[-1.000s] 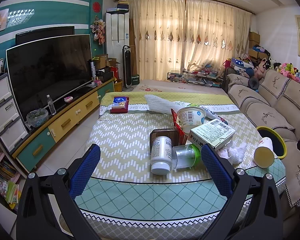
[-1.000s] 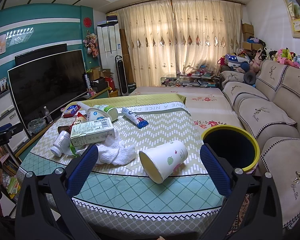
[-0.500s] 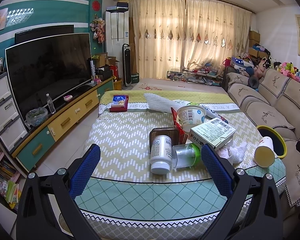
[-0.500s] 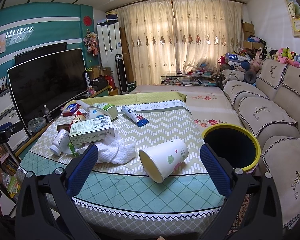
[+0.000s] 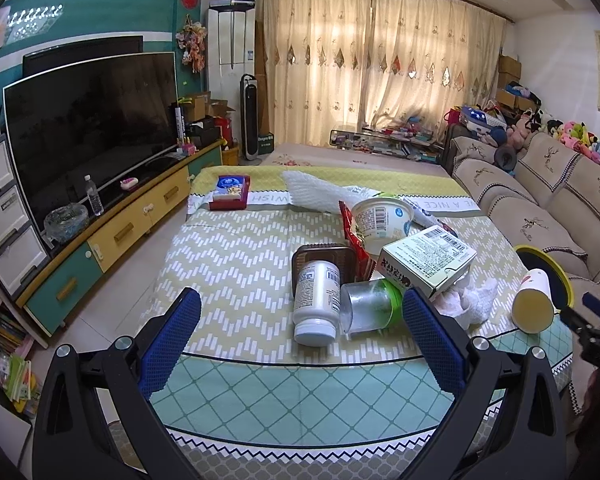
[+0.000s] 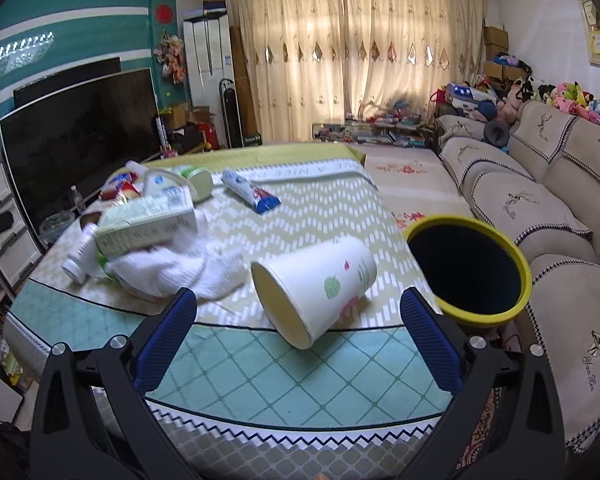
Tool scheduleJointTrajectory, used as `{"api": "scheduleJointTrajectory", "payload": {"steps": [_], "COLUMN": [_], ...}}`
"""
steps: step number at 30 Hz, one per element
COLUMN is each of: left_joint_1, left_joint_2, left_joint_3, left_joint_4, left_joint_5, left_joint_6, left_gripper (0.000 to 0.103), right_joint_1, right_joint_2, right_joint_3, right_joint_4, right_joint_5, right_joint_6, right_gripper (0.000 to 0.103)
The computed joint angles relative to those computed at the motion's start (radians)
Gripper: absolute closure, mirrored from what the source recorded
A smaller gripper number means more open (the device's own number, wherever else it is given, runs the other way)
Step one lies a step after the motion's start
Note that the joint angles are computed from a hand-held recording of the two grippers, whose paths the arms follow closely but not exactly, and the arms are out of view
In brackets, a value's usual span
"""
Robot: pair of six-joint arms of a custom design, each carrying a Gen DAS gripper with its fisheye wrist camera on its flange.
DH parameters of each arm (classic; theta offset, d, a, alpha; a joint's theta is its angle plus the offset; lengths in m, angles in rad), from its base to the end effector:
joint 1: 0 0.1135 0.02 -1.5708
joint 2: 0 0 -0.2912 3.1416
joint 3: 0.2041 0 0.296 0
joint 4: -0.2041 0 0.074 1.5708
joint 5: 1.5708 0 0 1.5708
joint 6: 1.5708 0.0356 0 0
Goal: Collect trash
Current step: 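Grasp the white paper cup with the right gripper, then carry the paper cup over the yellow bin and open the right gripper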
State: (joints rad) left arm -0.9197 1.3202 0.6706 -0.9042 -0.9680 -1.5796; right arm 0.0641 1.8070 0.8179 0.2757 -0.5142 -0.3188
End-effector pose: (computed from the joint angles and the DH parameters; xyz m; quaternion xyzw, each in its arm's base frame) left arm 0.1545 -0.1544 0.1739 -0.2905 0.8361 0.1397 0.4439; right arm 0.3750 0.0416 0.1187 -0.2711 0.8434 0.1783 0.4281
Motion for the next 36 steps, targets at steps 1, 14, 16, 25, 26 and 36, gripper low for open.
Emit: {"api": "scheduleJointTrajectory", "payload": {"steps": [1,14,16,25,26,36], "left_joint_1": [0.010,0.120,0.131,0.160,0.163,0.154], "left_joint_2": [0.000,0.012,0.009,-0.029,-0.035,-0.035], "left_joint_3": [-0.005,-0.042,-0.051,-0.095,-0.102,-0.101], "left_joint_4": [0.023,0.268,0.301,0.457,0.475,0.527], "left_joint_5": [0.003,0.027,0.030,0.059,0.065,0.060], "left_joint_6": [0.021,0.266,0.294,0.417,0.429,0.482], "left_gripper": [0.004,0.004,0.004,0.004,0.004,0.004], "right_joint_1": [0.006,0.047,0.045,0.039,0.036,-0.031], "right_joint_2": [0.021,0.183,0.184,0.168,0.169,0.185], "right_joint_3": [0.010,0.149,0.152,0.149,0.152,0.278], "right_joint_4": [0.006,0.016,0.019,0.037,0.028,-0.130], "right_joint_5": [0.017,0.150,0.149,0.141,0.134,-0.034], "right_joint_6": [0.003,0.070,0.070,0.063,0.061,0.096], "right_gripper": [0.006,0.029,0.036,0.077,0.083,0.100]}}
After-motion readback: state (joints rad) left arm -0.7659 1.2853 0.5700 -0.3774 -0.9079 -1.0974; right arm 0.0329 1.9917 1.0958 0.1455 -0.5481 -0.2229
